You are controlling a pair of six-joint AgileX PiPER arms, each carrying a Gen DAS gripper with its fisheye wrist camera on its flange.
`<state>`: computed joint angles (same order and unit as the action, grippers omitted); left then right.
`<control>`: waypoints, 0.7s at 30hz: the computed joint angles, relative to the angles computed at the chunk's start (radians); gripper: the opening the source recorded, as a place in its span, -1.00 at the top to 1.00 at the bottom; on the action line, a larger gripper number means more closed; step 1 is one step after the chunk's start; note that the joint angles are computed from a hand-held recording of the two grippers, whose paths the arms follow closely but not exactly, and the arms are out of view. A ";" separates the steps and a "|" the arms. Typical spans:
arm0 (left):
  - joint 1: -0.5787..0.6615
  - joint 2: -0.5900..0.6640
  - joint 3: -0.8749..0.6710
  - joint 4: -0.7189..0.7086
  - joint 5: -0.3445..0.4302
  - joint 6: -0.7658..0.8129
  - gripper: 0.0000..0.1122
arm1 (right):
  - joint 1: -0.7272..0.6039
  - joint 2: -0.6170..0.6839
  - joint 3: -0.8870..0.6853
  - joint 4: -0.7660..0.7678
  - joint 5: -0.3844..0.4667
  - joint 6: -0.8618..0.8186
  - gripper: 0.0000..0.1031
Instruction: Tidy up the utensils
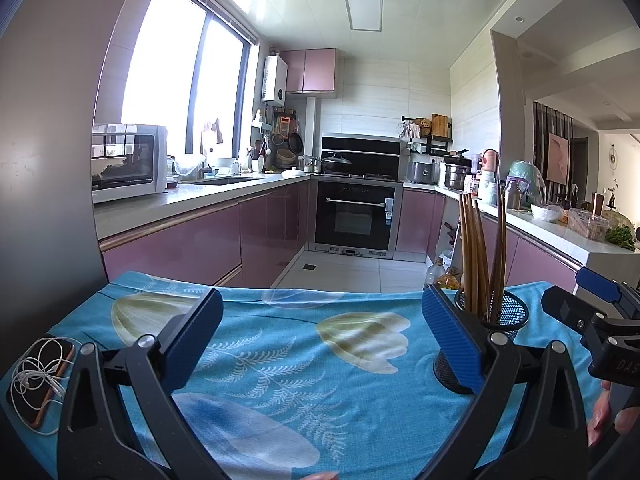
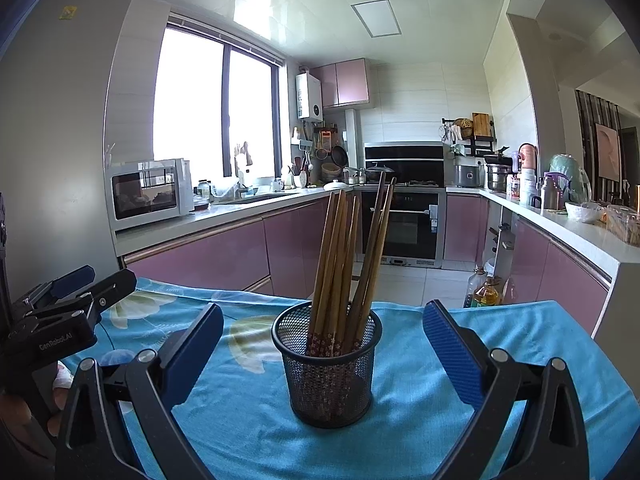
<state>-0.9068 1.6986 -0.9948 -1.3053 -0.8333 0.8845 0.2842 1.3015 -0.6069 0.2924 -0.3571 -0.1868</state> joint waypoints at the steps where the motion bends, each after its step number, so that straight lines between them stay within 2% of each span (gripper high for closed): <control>1: 0.000 -0.001 0.000 0.000 0.001 0.000 -0.74 | -0.001 0.000 0.000 -0.003 0.000 0.003 -0.87; 21: -0.004 0.005 0.002 0.000 -0.009 -0.006 -0.74 | 0.005 0.003 0.006 0.018 -0.016 -0.006 -0.87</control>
<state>-0.9103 1.7040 -0.9927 -1.3052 -0.8426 0.8789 0.2889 1.3048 -0.6005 0.3105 -0.3728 -0.1931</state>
